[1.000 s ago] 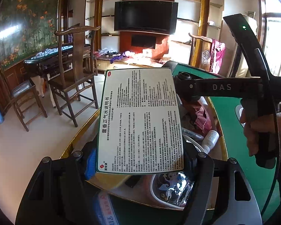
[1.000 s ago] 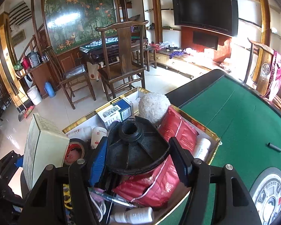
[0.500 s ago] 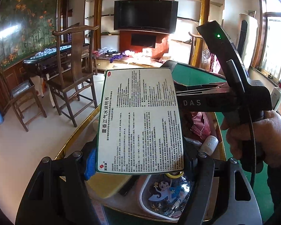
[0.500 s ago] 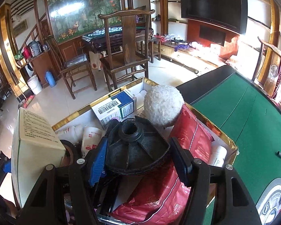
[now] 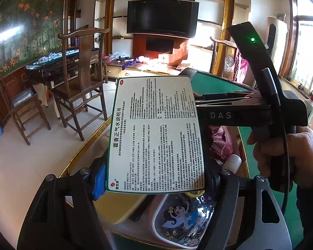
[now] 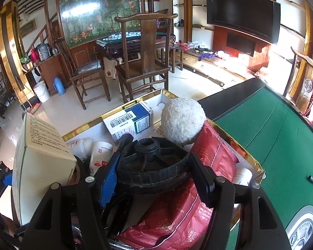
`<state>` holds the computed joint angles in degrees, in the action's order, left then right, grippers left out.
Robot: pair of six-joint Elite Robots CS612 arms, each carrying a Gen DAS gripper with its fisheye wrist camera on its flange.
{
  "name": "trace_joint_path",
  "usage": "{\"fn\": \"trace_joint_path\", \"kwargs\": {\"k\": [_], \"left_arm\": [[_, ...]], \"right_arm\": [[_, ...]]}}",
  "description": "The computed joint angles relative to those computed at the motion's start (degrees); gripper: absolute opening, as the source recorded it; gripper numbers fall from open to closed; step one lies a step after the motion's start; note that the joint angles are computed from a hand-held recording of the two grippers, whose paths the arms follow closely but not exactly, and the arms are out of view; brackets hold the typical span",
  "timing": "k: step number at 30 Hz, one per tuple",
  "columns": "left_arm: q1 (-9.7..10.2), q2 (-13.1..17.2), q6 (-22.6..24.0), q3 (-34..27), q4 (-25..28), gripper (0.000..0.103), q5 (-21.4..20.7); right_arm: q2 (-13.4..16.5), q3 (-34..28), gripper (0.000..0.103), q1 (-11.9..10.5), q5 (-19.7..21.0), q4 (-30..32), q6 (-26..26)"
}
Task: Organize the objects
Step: 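Lower the leaflet and black part into the tray and open both grippers, then grasp the red-and-white glue box with the right gripper while the left grasps the black pen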
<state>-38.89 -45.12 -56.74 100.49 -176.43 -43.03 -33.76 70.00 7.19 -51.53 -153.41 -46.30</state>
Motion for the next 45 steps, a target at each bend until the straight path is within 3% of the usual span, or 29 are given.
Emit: {"fn": "trace_joint_path", "kwargs": {"k": [8,14,19,23,26,29,31,34,38,42,45], "left_arm": [[0.74,-0.08,-1.04,-0.85,1.49,0.075,-1.54],[1.69,-0.20,-0.37,-0.77,-2.59,0.078,-4.91],[0.90,-1.43,-0.28,-0.70,-1.17,0.078,-1.69],[-1.20,-2.24,-1.83,-0.01,-1.43,0.078,4.84],[-2.85,-2.05,0.19,-0.38,-4.46,0.078,8.08],[-4.08,-0.61,6.66,-2.79,-9.33,0.079,7.95],[-4.39,0.71,10.83,-5.59,-9.44,0.079,5.21],[-3.93,3.59,15.06,-11.03,-8.65,0.079,-2.97],[-3.17,8.82,19.63,-21.06,-2.15,0.079,-9.82],[-3.09,13.89,23.33,-29.87,3.83,0.079,-7.86],[-3.39,15.70,24.87,-31.42,2.10,0.079,-4.90]], "right_arm": [[-1.84,2.83,0.066,-2.00,4.63,-3.72,2.51],[-3.74,5.82,0.066,-4.94,9.52,-4.38,5.70],[-4.92,8.14,0.066,-7.80,11.59,-3.36,8.07],[-5.45,9.99,0.066,-10.43,11.91,-3.52,10.31],[-5.86,11.54,0.066,-12.27,10.83,-5.71,12.01],[-5.63,12.22,0.066,-14.44,9.96,-8.24,14.99],[-5.09,12.02,0.066,-15.95,8.83,-10.27,18.07],[-4.07,10.60,0.066,-18.00,6.31,-12.78,25.20],[-2.38,8.04,0.067,-20.01,2.07,-17.02,34.84],[-0.18,3.56,0.073,-20.95,-2.95,-15.75,43.62],[1.74,-1.35,0.074,-20.47,-6.10,-9.93,45.45]]}}
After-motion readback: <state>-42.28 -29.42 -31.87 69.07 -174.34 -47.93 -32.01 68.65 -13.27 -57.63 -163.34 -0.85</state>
